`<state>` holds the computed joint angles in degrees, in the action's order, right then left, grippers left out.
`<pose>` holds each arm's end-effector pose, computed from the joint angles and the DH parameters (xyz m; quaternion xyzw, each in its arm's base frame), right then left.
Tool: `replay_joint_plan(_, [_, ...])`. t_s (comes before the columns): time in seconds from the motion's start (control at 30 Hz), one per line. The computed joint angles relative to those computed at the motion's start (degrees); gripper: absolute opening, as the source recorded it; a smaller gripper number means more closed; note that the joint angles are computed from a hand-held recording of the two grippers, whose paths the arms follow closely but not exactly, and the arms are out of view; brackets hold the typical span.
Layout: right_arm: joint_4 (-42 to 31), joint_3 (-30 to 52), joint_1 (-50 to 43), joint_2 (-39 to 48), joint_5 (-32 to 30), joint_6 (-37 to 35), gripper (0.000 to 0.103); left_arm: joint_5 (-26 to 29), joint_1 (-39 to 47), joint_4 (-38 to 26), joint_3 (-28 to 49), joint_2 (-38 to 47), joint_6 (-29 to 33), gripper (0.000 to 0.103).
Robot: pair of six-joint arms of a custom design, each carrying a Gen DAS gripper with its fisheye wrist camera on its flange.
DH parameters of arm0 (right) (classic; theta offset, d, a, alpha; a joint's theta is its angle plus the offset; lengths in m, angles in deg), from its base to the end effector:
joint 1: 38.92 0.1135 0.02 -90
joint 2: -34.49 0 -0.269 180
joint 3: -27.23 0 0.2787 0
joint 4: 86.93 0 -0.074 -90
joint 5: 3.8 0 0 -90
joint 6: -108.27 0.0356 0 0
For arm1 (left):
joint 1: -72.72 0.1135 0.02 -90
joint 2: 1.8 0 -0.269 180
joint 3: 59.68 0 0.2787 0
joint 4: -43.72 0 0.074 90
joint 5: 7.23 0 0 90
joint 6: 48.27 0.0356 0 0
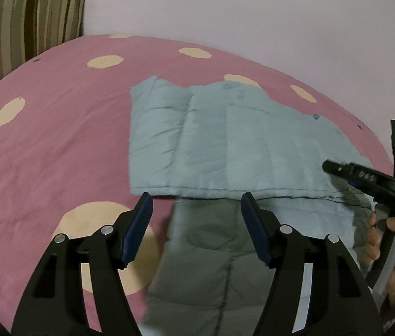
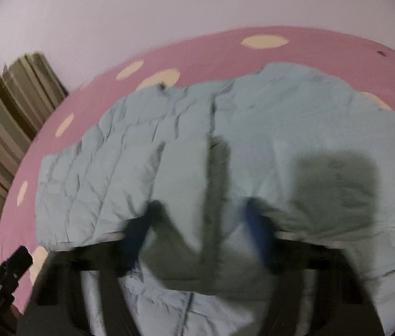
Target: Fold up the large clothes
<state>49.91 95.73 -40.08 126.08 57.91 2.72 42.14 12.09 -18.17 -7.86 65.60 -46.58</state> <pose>0.3265 0.0103 0.1767 -0.1687 0.9352 0.2076 0.2322 0.1217 -0.1690 0.1884 -0.2598 0.8961 -0.0062 0.3599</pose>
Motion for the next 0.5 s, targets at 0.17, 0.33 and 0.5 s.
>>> replay_joint_plan(0.17, [-1.7,0.8,-1.0,-2.2,-2.7,-0.6,0.011,-0.4,0.4,-1.5,-1.0,-2.3,-0.1,0.066])
replay_joint_plan(0.33, [-2.7,3.1,-6.8,-4.2,-5.1,-2.3,0.01,-0.3,4.7,1.5,-0.1,-2.4,5.3,0.066])
replay_joint_plan(0.5, [-1.5,6.1,-12.6,-1.9,-3.7,-5.6,0.01,2.2,10.1,7.8,0.5,-0.5,11.9,0.067])
